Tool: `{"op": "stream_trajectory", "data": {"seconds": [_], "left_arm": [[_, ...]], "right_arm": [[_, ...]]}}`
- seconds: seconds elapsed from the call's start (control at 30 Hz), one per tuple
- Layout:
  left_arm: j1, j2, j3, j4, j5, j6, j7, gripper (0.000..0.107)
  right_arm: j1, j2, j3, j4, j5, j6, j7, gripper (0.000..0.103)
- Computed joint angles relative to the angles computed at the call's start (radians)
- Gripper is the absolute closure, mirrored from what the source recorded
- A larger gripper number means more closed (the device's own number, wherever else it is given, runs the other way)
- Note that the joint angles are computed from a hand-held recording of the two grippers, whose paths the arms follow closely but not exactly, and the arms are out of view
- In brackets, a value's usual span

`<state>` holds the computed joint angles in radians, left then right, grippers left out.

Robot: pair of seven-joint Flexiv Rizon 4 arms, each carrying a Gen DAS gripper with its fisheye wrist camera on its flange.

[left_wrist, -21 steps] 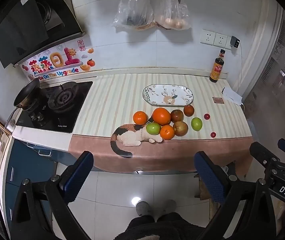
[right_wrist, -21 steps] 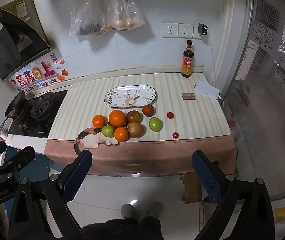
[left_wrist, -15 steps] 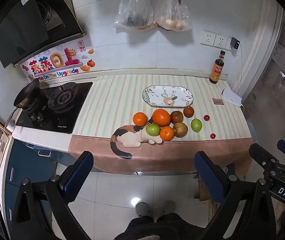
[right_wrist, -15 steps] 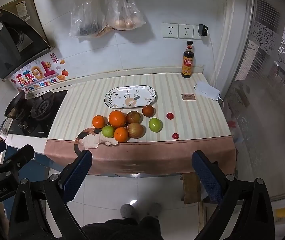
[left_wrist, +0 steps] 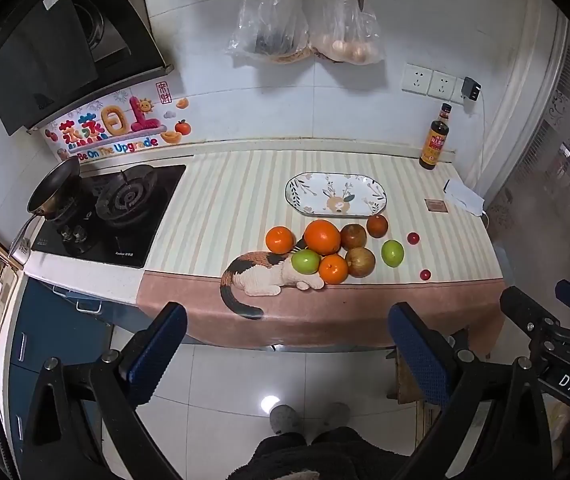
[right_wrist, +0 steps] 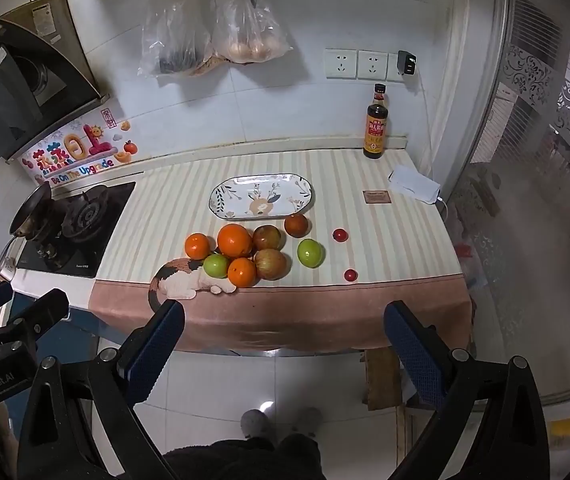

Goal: Organize fruits

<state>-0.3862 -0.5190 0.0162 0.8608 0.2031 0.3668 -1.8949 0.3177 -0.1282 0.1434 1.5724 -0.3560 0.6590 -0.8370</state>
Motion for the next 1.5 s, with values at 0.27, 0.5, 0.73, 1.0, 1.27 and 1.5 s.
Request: {"op": "stream_trajectory", "data": {"seconds": [0.27, 0.5, 0.73, 1.0, 1.27, 1.5], "left_arm": [[0.002, -0.002, 0.0, -0.008, -0.004, -0.006, 0.0, 0.004], [0.009, 0.006, -0.001, 0.008, -0.006, 0.002, 0.005, 0.004], [0.013, 0.021, -0.003, 0.032, -0.007, 0.013, 0.002, 0.004], [0.018, 0.033, -0.005, 0.057, -0.007, 0.026, 0.002, 0.004], [0.025, 0.049, -0.009, 0.092, -0.012, 0.046, 0.004, 0.004], [0.024, 0.054, -0.012, 0.102, -0.011, 0.049, 0.002, 0.004]], "right_arm": [[0.0, -0.004, -0.001, -0.012, 0.007, -0.005, -0.008, 0.001], [0.004, -0.011, -0.001, -0.024, 0.01, -0.007, -0.013, 0.001], [0.006, -0.017, -0.001, -0.033, 0.019, -0.009, -0.02, 0.001], [0.006, -0.018, -0.001, -0.027, 0.022, -0.001, -0.023, 0.001], [0.01, -0.021, 0.0, -0.028, 0.021, -0.002, -0.02, 0.001], [0.01, -0.019, 0.001, -0.026, 0.031, -0.002, -0.02, 0.001]]}}
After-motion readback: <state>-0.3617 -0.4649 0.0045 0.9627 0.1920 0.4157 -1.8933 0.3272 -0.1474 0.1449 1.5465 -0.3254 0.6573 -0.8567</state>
